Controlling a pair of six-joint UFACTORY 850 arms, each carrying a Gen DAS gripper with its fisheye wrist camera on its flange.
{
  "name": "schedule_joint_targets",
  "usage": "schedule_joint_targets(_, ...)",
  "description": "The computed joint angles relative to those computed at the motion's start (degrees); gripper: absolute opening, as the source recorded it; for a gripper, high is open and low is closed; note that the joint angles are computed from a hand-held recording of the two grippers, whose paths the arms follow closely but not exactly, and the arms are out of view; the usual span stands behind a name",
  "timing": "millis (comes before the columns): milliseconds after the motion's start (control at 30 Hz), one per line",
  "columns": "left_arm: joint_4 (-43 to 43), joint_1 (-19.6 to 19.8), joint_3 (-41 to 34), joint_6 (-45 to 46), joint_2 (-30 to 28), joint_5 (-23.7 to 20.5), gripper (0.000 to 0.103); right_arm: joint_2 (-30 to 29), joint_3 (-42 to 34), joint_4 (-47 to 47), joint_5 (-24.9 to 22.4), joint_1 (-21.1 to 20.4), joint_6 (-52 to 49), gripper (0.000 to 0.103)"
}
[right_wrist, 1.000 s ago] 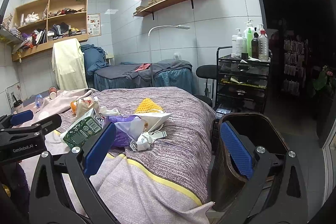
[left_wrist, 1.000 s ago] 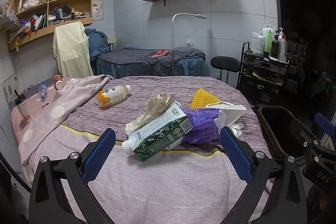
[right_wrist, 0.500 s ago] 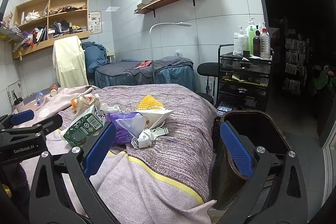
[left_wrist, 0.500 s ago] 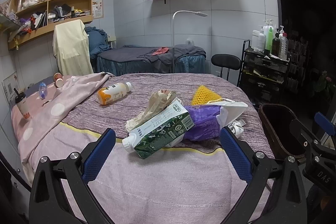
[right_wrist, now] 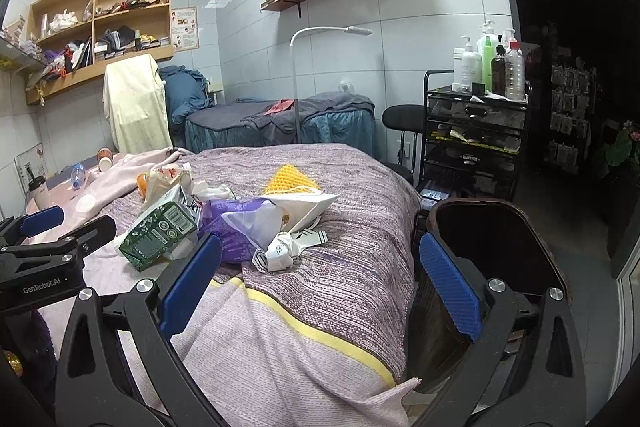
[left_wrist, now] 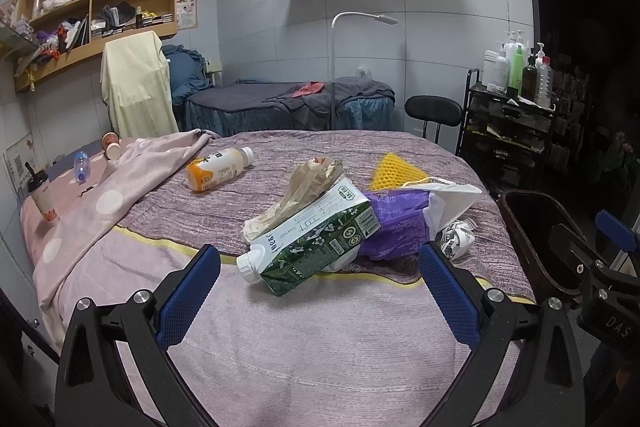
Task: Collect trash
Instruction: 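Grasp the white crumpled tissue with the right gripper while the left grasps the milk carton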
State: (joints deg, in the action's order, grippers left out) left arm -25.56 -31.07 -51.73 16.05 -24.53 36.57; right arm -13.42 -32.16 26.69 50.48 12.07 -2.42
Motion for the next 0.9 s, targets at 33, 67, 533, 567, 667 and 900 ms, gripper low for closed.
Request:
schedule_joint_targets(33,0.14,0.29,-0.12,0.21,-0.28,-0.50,0.097,-0.18,-0.37,-0.72,-0.67,-0.28,-0.46,0.098)
schedule_joint_targets(67,0.48,0.56,-0.23,0.13,-0.48,-0.89,0.097,-0.42,-0.86,-2.08,-1.51,-0.78,-0.62,0.098)
schedule_joint_targets(533,9.29,5.91,-2.54,-5.47,-2.27,-6.43,0.097,-9.49,-15.11,-28.39,-21.29,-9.43,15.50,0.098)
schedule_joint_targets(567,9.03,5.95,-2.91,-5.06,-2.50,-6.69,0.097,-10.26,-16.06,-29.77,-22.48,-9.33,15.89,0.097)
schedule_joint_targets(667,9.59,6.32,-3.77,-5.15,-3.22,-7.49,0.097,-12.29,-18.75,-31.08,-26.10,-8.56,14.52,0.088)
schedule_joint_targets(900,13.75,7.34,-5.30,-8.90,-4.22,-9.67,0.097,-16.95,-25.24,-34.22,-33.64,-7.91,16.17,0.072)
